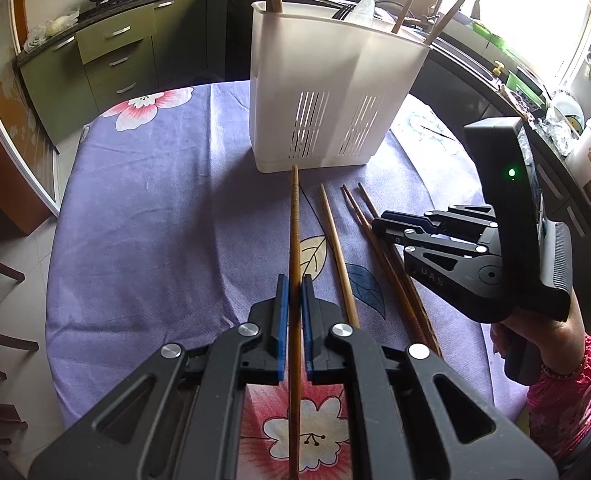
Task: Organize utensils
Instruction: 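Grasp a chopstick with the right gripper and lift both chopsticks upright, then carry both chopsticks over the white holder and lower them in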
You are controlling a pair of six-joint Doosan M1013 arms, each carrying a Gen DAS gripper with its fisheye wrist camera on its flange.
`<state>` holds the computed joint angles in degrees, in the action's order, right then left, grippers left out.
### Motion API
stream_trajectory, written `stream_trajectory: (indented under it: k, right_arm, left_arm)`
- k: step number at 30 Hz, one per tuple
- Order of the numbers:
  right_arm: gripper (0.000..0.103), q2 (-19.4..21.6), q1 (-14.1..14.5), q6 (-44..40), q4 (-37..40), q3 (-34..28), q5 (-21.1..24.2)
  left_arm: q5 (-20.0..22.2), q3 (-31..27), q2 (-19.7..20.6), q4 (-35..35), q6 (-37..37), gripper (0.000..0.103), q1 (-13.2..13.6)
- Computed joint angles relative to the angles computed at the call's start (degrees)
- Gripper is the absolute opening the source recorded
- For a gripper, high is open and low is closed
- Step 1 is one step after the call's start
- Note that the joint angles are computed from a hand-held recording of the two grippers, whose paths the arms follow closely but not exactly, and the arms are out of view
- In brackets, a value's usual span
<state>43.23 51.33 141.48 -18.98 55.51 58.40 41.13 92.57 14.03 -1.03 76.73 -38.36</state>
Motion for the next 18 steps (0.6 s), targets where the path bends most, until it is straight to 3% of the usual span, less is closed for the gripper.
stream_trajectory:
  k: [9,18]
  right_arm:
    - [0.006,-4.72,0.62,6.77,-5.80,5.69,-7.69]
    - [0.006,-11.28,4.25,22.30,-24.25,12.47,-13.27]
  left_arm:
    - [-0.99,0.54,-0.93,0.14,-0.29,0.006,0.37]
    - [-3.76,1.94,-3.09,1.29,-1.36,0.006,0.13]
